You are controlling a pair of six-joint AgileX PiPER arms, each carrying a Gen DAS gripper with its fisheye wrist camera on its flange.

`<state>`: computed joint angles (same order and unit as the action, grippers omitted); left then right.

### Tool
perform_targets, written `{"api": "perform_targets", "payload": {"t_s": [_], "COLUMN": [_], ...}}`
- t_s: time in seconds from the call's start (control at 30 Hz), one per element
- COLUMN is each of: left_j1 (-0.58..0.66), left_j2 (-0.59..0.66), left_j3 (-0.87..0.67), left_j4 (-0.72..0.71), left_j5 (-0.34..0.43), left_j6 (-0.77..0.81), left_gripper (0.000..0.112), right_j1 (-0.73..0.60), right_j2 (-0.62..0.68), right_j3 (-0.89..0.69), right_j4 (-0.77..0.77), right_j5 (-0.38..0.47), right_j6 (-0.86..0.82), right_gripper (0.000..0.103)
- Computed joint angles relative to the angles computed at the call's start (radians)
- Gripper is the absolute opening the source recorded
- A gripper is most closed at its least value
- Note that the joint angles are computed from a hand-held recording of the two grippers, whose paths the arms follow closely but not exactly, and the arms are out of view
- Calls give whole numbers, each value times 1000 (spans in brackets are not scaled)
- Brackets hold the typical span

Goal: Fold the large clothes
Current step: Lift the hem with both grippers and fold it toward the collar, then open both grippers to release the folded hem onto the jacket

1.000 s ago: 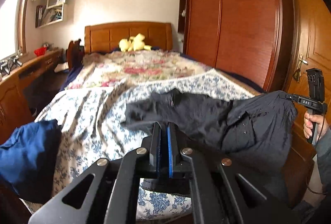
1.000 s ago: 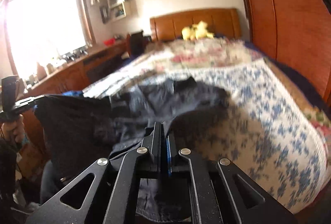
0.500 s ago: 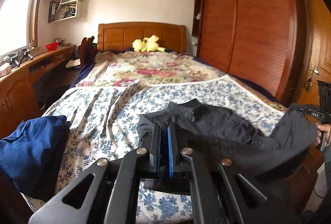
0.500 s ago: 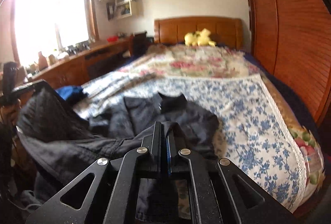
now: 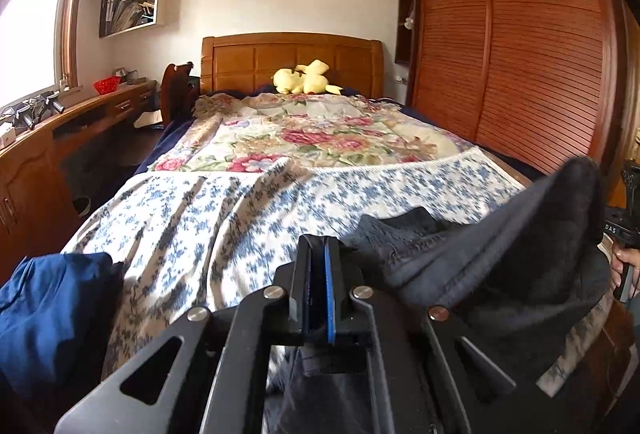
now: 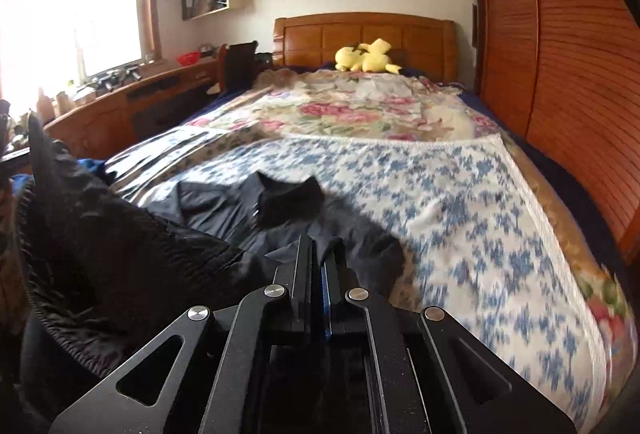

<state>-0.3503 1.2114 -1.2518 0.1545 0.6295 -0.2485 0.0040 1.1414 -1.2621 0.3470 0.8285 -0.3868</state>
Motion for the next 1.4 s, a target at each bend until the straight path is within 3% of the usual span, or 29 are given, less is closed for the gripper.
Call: {"api": "perform_targets", "payload": {"t_s": [0.17,0.3,0.4,0.57,0.63,0.8,0.83,0.97,1.3,1.4], "left_j1": [85,149,126,105,93,125,129,158,220,238], "left_j2": [114,183,225,248,258,260,258,250,210,213], "left_j3": [-26,-8,25,68,62,62,65,66,126,139], "left_j4": [-88,-317,-225,-211,-190,-399,-414,-538,-740,-767], "left_j5": [-87,-152,-211,-270,-263,-251,-248,-216,-179,-173], "left_j6": [77,271,200,207,212,419,438,576,802,829], "left_gripper": [4,5,5,6,7,12,13,25,40,44], "right_j1": [46,67,77,87,103,144,152,186,282,327], "right_j2": [190,314,388,453,461,449,447,433,431,453], "right_j3": [-116,-169,-181,-176,-169,-145,-143,-130,-224,-257], "right_j4": [-92,-216,-274,-335,-384,-497,-519,-662,-637,-645], "right_j5": [-132,-194,-211,-195,-191,-177,-170,-152,-68,-62], "right_j6": [71,178,233,306,348,443,464,589,579,580], "right_gripper": [1,1,1,1,2,7,12,45,48,54]}}
